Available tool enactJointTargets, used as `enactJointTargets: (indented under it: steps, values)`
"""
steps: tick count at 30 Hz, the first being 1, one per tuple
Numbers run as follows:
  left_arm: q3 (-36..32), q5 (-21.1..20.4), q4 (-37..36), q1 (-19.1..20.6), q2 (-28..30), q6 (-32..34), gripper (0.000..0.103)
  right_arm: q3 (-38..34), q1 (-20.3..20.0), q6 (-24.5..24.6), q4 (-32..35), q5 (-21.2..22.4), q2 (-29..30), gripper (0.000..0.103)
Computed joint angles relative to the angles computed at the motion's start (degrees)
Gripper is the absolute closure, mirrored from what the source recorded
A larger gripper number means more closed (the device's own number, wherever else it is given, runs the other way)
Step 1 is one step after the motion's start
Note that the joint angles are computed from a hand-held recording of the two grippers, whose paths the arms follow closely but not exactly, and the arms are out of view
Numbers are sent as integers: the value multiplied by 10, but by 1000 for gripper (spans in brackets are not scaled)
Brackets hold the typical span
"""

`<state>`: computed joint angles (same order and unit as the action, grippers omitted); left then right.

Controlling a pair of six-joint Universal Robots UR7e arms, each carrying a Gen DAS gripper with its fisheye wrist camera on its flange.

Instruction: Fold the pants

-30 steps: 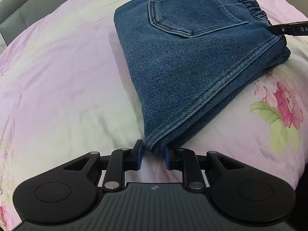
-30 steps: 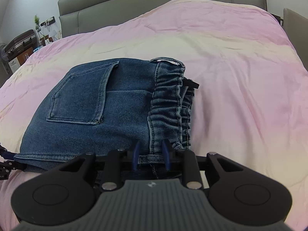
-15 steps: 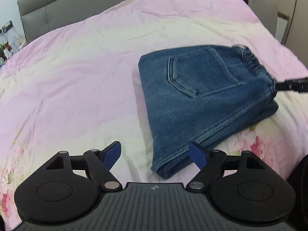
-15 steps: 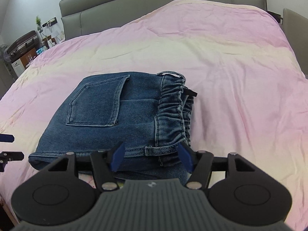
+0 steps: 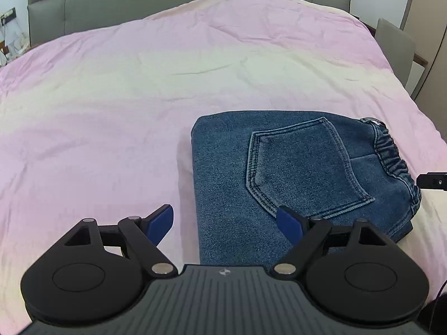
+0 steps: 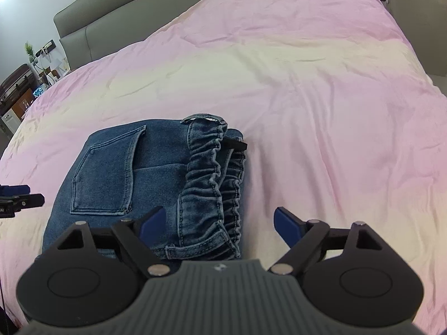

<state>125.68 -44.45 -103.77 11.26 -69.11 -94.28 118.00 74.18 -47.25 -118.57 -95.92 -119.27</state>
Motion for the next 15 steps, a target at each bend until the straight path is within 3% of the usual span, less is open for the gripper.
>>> enactJointTargets:
  steps: [3, 6, 15]
  values:
    - [18, -3, -53, 21, 0, 24, 12, -15, -1, 35, 18, 1, 28, 19]
    - [20, 1, -55, 29, 7, 25, 12, -23, -2, 60, 26, -5, 52, 19]
    - [101, -3, -242, 60, -33, 87, 11, -52, -34, 108, 79, 18, 112, 19]
